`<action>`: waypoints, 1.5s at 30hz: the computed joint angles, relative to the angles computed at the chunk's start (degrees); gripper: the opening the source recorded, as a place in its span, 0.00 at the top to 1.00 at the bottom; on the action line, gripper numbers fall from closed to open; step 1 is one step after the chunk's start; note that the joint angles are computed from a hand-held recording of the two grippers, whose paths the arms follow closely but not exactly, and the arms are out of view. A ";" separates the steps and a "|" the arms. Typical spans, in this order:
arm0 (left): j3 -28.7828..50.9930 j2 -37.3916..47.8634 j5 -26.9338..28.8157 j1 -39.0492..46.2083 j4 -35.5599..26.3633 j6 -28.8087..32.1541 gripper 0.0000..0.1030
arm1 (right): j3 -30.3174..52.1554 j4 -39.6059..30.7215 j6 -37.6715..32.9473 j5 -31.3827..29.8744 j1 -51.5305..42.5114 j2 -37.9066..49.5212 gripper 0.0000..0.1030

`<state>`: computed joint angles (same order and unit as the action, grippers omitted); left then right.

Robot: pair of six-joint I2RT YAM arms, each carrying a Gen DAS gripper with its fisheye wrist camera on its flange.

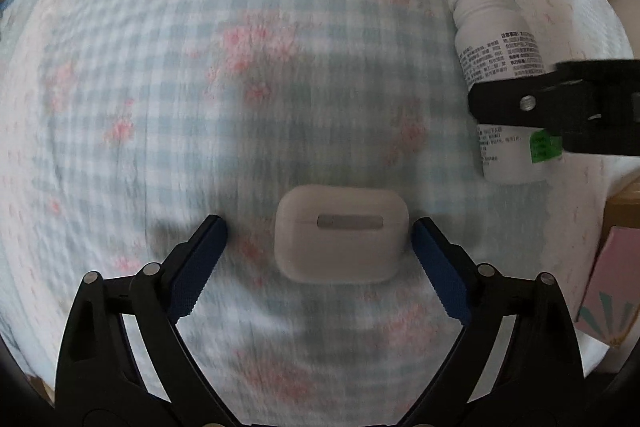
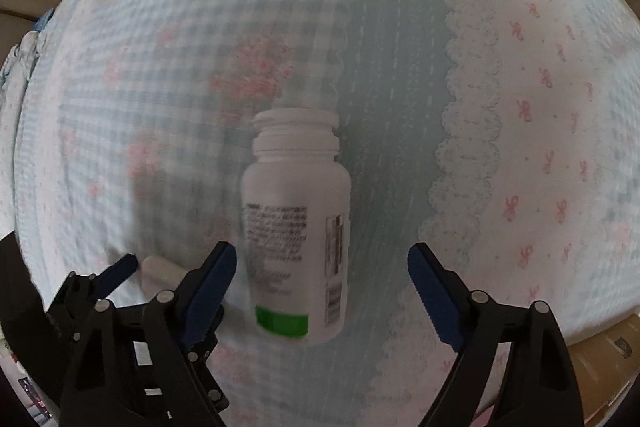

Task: Organize rigid objects
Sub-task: 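Grasp the earbud case with the left gripper while the right grasps the pill bottle, then carry the earbud case and pill bottle over the cardboard box with both grippers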

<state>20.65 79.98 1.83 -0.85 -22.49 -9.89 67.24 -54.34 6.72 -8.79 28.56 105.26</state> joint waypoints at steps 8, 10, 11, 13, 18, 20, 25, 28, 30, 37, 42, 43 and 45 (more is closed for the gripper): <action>-0.25 -4.07 -2.39 -5.23 -2.06 -3.00 0.45 | -1.36 2.25 1.70 -3.39 0.59 0.50 0.55; -0.21 -4.76 -0.71 -3.65 -2.21 -2.55 0.45 | -1.63 2.40 2.12 -2.73 1.21 0.13 0.55; -0.54 -5.51 0.08 -2.89 -2.31 -2.44 0.45 | -1.69 2.51 2.31 -2.76 1.23 0.08 0.55; -1.01 -7.36 1.16 -0.50 -3.59 -0.82 0.45 | -2.21 2.89 2.77 -3.06 1.23 -0.26 0.55; -1.39 -11.51 2.25 1.90 -6.80 0.31 0.45 | -3.35 2.62 2.02 -3.15 -0.47 -1.96 0.55; -1.36 -14.73 2.99 5.16 -9.78 3.44 0.45 | -4.30 2.70 2.14 -3.26 -0.83 -3.13 0.55; 0.51 -18.23 4.63 9.74 -13.98 7.57 0.45 | -5.83 1.76 2.86 -3.74 -1.07 -6.33 0.55; 1.93 -23.60 5.46 11.81 -19.76 9.30 0.45 | -6.46 0.55 3.72 -4.04 -0.82 -9.40 0.55; 3.48 -26.84 6.24 13.32 -23.60 10.67 0.45 | -6.85 -0.64 4.23 -4.21 -0.59 -12.08 0.55; 11.17 -37.11 5.38 7.41 -36.94 5.76 0.45 | -5.43 -8.09 4.02 -5.85 -2.93 -22.06 0.55; 20.61 -41.97 2.73 -3.05 -46.45 -1.52 0.45 | -0.59 -18.15 3.14 -7.51 -6.83 -30.48 0.55; 22.59 -41.87 1.93 -5.73 -47.48 -3.33 0.45 | 1.13 -21.31 2.46 -8.38 -8.80 -32.65 0.55; 26.57 -41.97 -1.34 -14.42 -50.24 -9.77 0.45 | 3.70 -25.48 1.93 -9.24 -11.38 -35.48 0.55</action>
<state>47.22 38.00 0.50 -15.27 -72.73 -19.66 70.94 -79.82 8.65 -18.02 17.17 69.78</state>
